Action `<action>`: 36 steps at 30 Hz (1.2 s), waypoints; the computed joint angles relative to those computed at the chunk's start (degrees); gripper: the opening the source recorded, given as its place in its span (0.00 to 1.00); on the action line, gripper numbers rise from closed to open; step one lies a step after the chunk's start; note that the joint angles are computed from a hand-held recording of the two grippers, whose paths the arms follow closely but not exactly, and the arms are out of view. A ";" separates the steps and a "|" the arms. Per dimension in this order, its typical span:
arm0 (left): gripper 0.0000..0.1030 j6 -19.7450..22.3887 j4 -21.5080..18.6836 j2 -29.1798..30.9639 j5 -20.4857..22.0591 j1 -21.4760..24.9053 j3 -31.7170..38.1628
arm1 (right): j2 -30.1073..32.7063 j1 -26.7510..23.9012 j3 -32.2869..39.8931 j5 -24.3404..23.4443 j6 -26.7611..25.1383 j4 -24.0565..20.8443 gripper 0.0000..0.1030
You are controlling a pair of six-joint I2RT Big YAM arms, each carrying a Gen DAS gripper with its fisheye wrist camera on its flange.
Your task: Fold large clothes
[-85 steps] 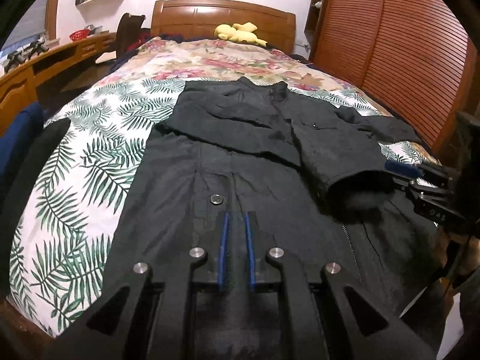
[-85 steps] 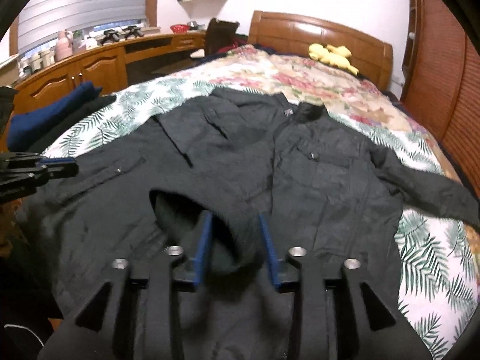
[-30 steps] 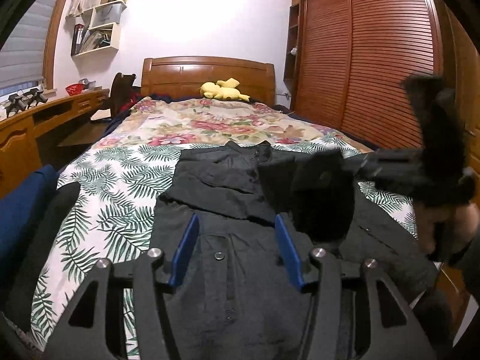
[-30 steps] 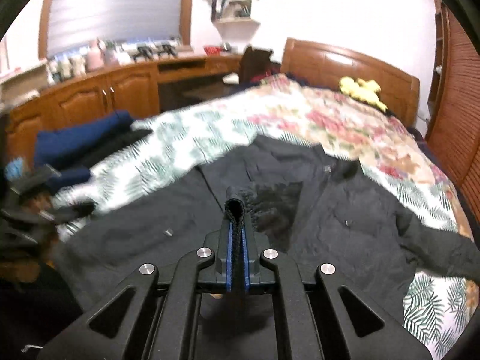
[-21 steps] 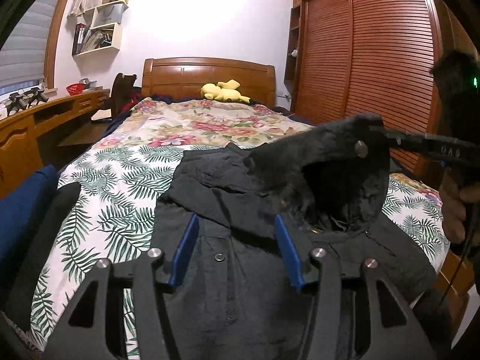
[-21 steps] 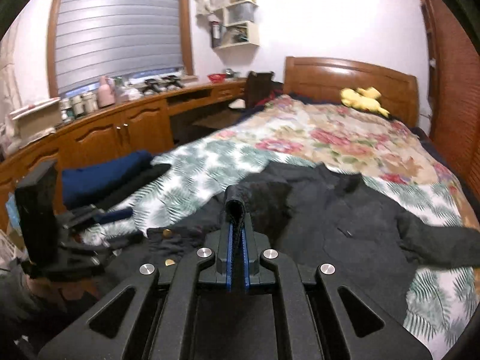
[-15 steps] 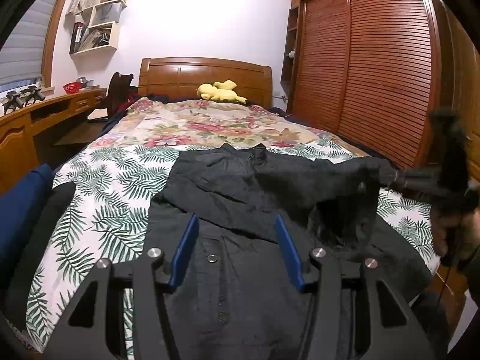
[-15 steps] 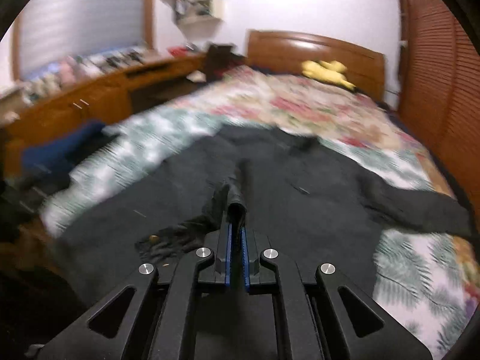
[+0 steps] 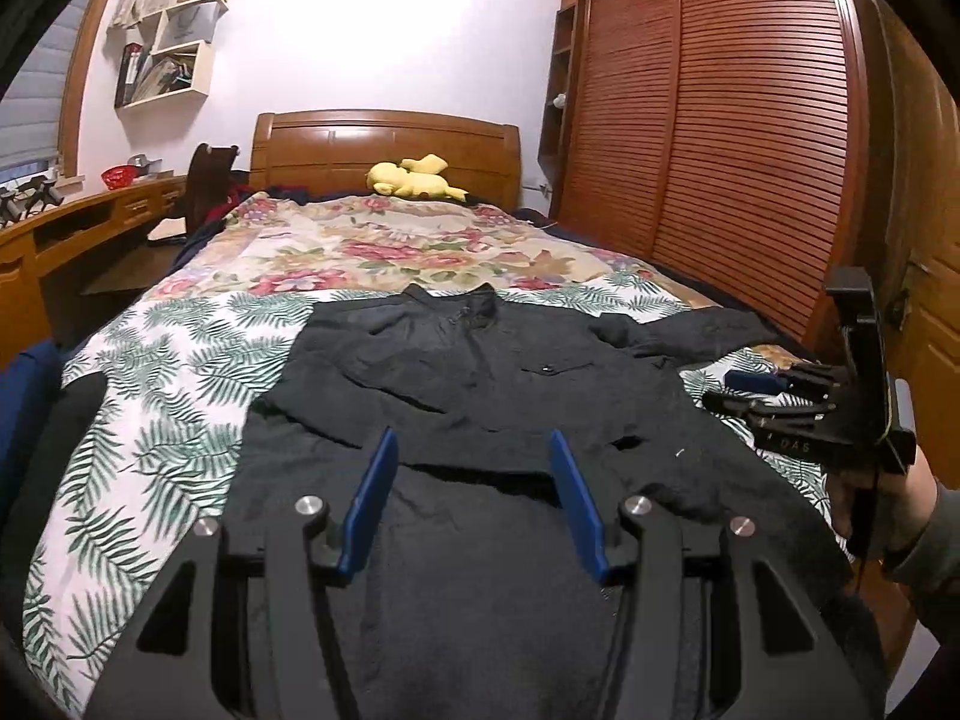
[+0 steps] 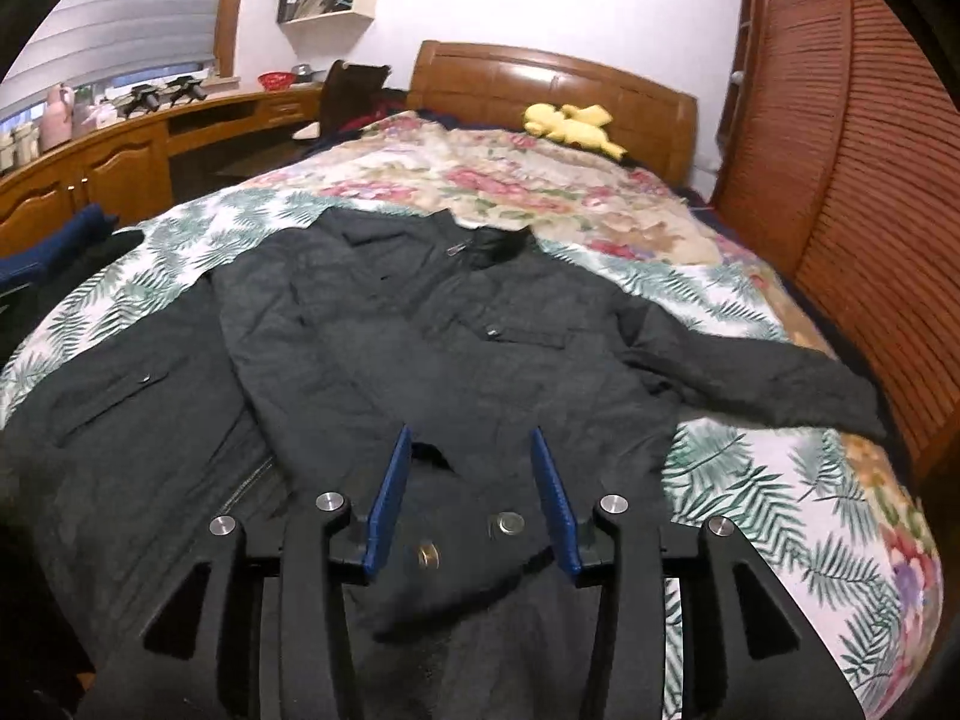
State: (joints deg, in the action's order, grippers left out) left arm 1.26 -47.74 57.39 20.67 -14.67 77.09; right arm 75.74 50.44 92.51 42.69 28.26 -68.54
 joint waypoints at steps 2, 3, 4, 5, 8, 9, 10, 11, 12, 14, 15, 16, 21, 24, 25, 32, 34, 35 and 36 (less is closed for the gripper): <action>0.50 -0.41 0.19 0.67 -0.83 -1.58 0.56 | -0.16 0.08 -0.44 -1.61 -0.14 0.27 0.41; 0.50 -0.58 0.33 1.09 -1.46 -2.59 0.85 | -0.17 0.16 -0.58 -1.98 -0.13 0.34 0.41; 0.50 -0.63 0.34 1.21 -1.74 -3.11 0.95 | -0.63 0.26 -1.12 -2.48 -0.15 0.69 0.41; 0.50 -0.75 0.35 1.65 -2.30 -4.05 1.24 | -1.08 0.31 -1.56 -2.83 -0.20 0.98 0.41; 0.50 -1.51 0.68 2.66 -3.41 -6.25 1.72 | -2.53 0.81 -2.92 -2.28 0.12 0.96 0.41; 0.50 -1.72 0.66 2.97 -3.85 -6.94 1.84 | -3.10 0.91 -3.36 -2.03 0.29 0.79 0.41; 0.50 -1.87 0.71 3.33 -4.47 -7.85 1.95 | -3.62 0.92 -3.81 -1.90 0.43 0.71 0.41; 0.50 -1.89 0.85 3.67 -5.17 -8.92 2.00 | -4.33 0.87 -4.41 -1.58 0.75 0.40 0.41; 0.50 -1.81 0.96 3.95 -5.76 -9.79 2.07 | -4.98 0.84 -4.91 -1.19 1.17 0.04 0.41; 0.50 -1.67 1.20 4.46 -6.91 -11.59 2.15 | -6.43 0.55 -5.98 -0.69 1.91 -0.42 0.41; 0.50 -1.72 1.36 4.70 -7.26 -12.28 2.17 | -7.07 0.37 -6.45 -0.63 2.17 -0.59 0.41; 0.50 -1.73 1.41 4.78 -7.50 -12.75 2.20 | -7.95 -0.05 -7.05 -0.71 2.44 -0.83 0.45; 0.50 -2.11 1.77 5.35 -8.86 -15.19 2.23 | -11.30 -3.46 -9.60 -0.76 1.66 -1.75 0.60; 0.50 -1.90 1.72 5.41 -9.50 -16.19 1.90 | -12.62 -6.79 -10.77 -2.64 1.07 -1.53 0.62; 0.50 -1.91 1.60 5.42 -9.66 -16.45 1.87 | -13.10 -8.99 -11.18 -4.17 0.92 -1.41 0.62; 0.50 -1.68 1.56 5.75 -9.46 -17.17 1.76 | -14.98 -23.28 -12.31 -15.38 0.77 1.60 0.62; 0.50 -1.62 1.47 5.91 -9.33 -17.16 1.82 | -14.91 -27.54 -12.12 -18.53 1.10 2.15 0.62; 0.50 -1.64 1.39 6.01 -9.22 -17.14 1.84 | -14.76 -30.10 -11.96 -20.26 1.24 2.61 0.62; 0.50 -1.65 1.30 6.10 -9.13 -17.09 1.84 | -14.63 -32.01 -11.80 -21.39 1.32 2.77 0.62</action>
State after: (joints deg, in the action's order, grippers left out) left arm -0.38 -46.44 63.49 11.54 -31.76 78.93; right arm 61.11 18.43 80.71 21.31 29.58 -65.77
